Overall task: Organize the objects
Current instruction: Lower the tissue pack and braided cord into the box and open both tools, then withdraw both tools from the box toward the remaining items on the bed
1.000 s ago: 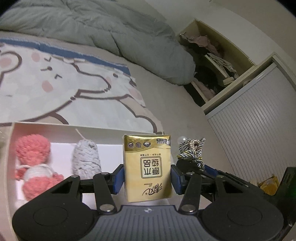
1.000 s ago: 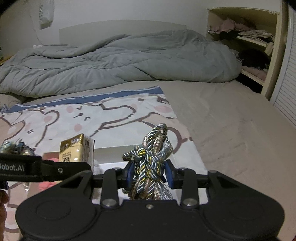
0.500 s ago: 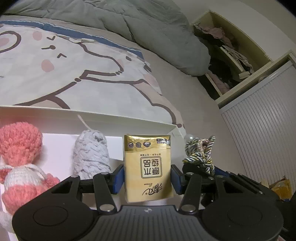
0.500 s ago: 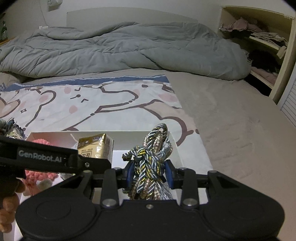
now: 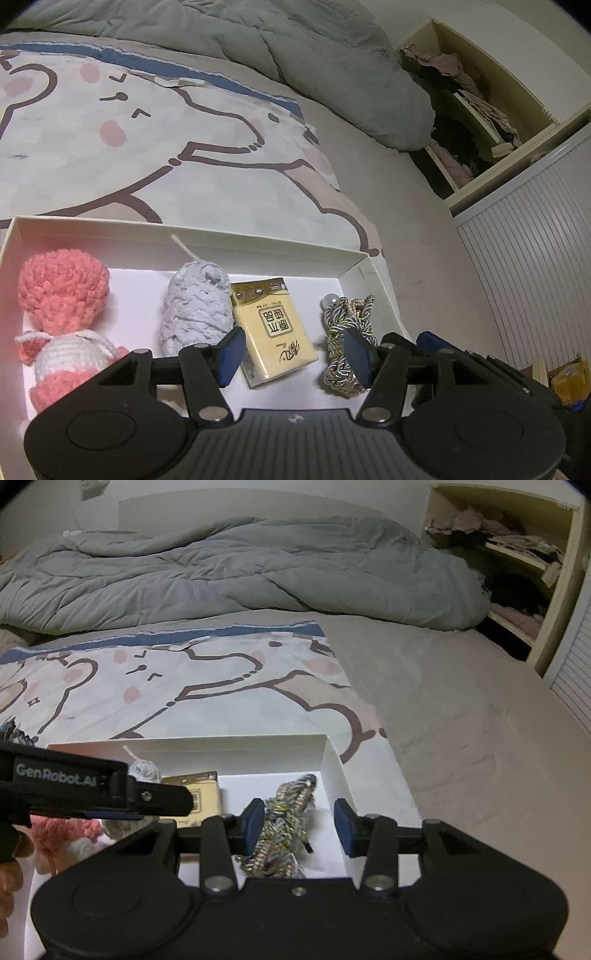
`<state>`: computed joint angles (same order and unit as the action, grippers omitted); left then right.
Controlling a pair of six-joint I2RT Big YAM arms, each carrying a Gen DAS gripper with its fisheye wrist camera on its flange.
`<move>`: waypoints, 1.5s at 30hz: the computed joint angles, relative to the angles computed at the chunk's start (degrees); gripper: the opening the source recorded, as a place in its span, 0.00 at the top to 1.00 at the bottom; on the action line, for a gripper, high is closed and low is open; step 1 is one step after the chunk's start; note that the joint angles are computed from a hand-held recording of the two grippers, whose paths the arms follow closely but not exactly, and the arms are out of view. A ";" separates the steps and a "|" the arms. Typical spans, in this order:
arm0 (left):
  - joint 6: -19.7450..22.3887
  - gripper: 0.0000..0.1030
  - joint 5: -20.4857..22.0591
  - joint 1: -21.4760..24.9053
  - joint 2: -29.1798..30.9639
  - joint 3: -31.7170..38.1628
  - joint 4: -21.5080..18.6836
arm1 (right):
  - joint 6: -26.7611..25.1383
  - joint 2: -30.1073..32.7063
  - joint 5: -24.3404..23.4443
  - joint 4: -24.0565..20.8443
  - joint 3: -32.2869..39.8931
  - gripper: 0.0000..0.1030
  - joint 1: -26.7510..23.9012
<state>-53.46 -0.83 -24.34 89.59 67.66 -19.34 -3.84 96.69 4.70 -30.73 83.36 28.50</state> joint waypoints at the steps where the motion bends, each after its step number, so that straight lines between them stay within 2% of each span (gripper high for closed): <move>1: -0.01 0.42 -0.07 -0.02 -0.01 0.08 -0.13 | 0.55 -0.10 -0.27 -0.21 0.00 0.59 -0.18; 8: 1.36 0.42 -1.44 -0.62 -1.15 0.50 -2.36 | 1.37 -0.84 -1.05 -0.42 -0.22 0.59 -0.09; 20: 6.10 0.42 -7.56 -2.27 -7.79 -0.36 -8.79 | 4.81 -4.79 -2.26 -0.83 -1.38 0.59 0.48; 27: 7.07 0.42 -11.00 -3.61 -11.85 -1.20 -12.25 | 7.32 -7.43 -2.84 -2.01 -1.92 0.59 1.46; 36: 8.49 0.35 -15.20 -5.34 -15.84 -0.91 -18.33 | 9.71 -11.62 -1.75 -2.96 -4.14 0.55 2.81; 41: 8.81 0.25 -17.41 -6.19 -17.95 -1.47 -20.67 | 10.20 -13.72 -1.05 -3.01 -5.65 0.51 3.35; 45: 8.76 0.18 -19.27 -6.98 -19.45 -2.20 -21.82 | 10.59 -15.39 -0.12 -2.90 -6.86 0.42 3.76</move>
